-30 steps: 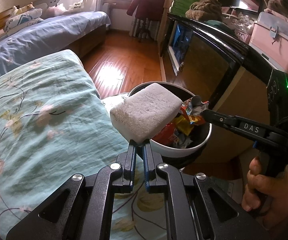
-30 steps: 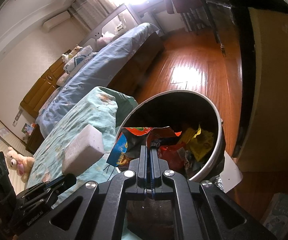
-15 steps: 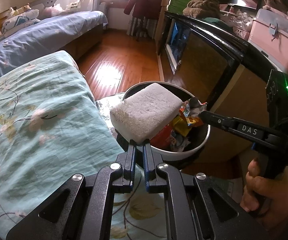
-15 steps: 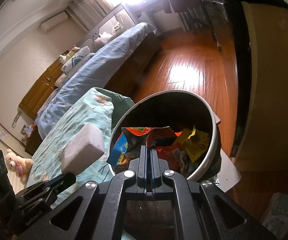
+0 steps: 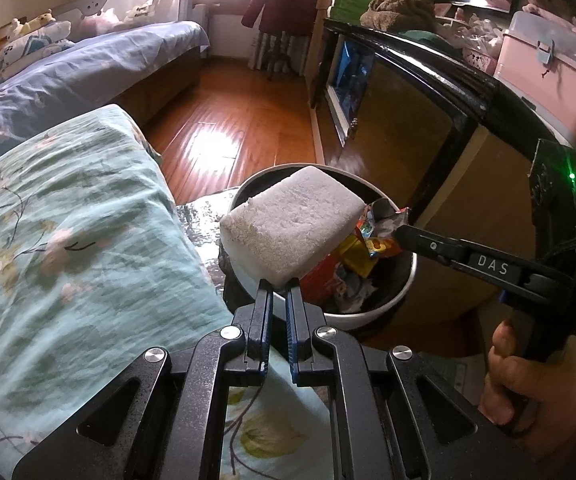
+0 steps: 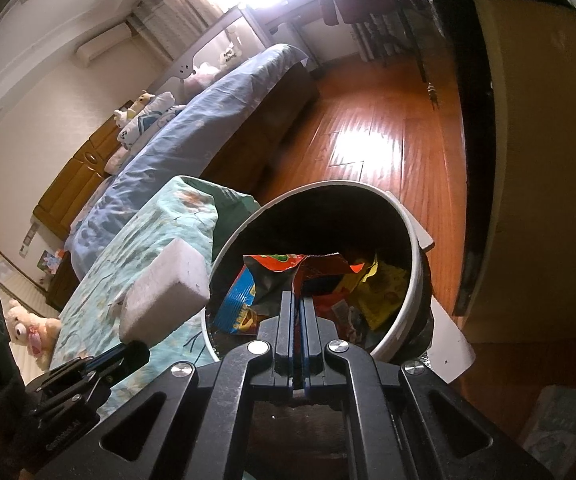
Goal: Collect trash
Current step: 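Carry the foam block and red wrapper over the bin with both tools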
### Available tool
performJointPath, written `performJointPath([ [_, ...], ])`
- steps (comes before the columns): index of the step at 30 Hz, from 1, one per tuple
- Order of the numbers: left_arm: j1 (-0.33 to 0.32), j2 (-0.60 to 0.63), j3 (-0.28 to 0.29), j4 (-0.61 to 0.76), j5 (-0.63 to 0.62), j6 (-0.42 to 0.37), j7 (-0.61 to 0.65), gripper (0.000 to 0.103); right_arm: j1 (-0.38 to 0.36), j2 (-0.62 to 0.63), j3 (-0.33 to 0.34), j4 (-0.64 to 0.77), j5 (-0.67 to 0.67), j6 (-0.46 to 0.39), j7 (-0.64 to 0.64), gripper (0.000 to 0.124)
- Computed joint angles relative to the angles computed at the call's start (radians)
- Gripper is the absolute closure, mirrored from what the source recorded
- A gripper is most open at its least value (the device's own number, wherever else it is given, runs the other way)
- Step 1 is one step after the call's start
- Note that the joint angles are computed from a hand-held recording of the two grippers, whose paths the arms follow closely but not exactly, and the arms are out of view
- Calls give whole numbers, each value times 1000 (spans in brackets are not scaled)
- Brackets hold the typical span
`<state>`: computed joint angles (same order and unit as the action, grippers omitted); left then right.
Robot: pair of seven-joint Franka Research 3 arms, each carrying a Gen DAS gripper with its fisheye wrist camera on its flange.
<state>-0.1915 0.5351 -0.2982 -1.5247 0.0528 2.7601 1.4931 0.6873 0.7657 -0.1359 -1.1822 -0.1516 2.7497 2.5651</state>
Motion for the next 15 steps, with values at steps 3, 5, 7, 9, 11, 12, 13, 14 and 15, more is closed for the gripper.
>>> performJointPath([
  [3,-4,8,1,13,4,-7,0,97,-5,6,3,9,3,-7,-7,122],
  [5,-8,13,3,20,7,-12,-1,97,-9,11,6,19,6,-13,-14,122],
  [7,-11,19,4,30,9,-20,-2,97,-12,16,9,28,9,-20,-20,122],
  [9,-14,25,5,40,10,-26,-3,97,-15,23,12,42,11,-30,-28,122],
  [11,-16,32,6,52,12,-34,-4,97,-19,33,15,59,13,-40,-37,122],
  [12,-18,34,6,57,13,-37,-5,97,-20,34,17,63,14,-43,-41,122],
  [13,-21,36,8,59,15,-37,-7,97,-22,38,18,69,15,-48,-45,122],
  [14,-24,40,10,66,17,-40,-9,97,-22,42,18,78,15,-55,-50,122],
  [15,-26,44,11,73,18,-45,-10,97,-22,43,18,79,15,-57,-52,122],
])
